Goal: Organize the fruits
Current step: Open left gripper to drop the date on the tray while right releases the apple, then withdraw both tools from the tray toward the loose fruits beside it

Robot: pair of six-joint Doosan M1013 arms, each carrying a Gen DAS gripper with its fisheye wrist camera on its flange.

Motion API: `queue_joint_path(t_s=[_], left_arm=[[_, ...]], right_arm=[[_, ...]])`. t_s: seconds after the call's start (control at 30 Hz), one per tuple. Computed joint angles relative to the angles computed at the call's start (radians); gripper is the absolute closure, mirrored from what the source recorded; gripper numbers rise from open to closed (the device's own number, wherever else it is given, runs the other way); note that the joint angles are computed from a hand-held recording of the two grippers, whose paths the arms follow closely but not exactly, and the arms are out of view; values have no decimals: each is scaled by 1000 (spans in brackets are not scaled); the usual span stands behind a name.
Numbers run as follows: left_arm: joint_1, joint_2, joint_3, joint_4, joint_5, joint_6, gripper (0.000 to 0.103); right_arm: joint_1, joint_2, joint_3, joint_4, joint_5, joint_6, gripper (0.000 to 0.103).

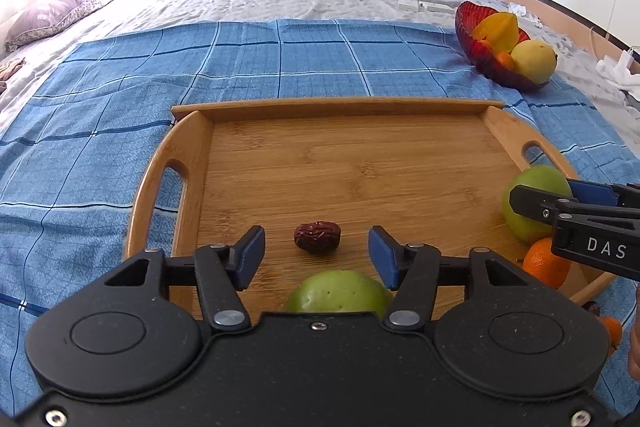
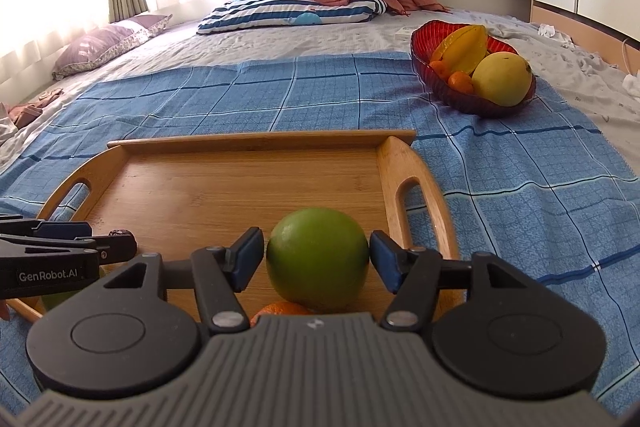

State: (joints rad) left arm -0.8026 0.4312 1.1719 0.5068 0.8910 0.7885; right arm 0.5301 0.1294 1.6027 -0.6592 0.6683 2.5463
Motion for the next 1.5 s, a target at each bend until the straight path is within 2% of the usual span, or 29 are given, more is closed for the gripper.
queue_joint_path(t_s=[0.3, 0.6, 0.77, 0.93, 1.5], left_arm=[[-9, -41, 51, 33, -37, -25, 32], [-29, -98, 122, 94, -95, -82, 20], [-39, -129, 164, 117, -122, -119, 19], [-52, -161, 213, 161, -149, -181, 12], [-83, -194, 284, 260, -177, -310, 6]], right_arm=[[12, -20, 22, -57, -15, 40, 24], [41, -52, 58, -174, -38, 125, 14], [60, -75, 89, -255, -49, 207, 10], [81, -96, 124, -338, -47, 276, 3], [134, -139, 219, -552, -33, 476, 0]])
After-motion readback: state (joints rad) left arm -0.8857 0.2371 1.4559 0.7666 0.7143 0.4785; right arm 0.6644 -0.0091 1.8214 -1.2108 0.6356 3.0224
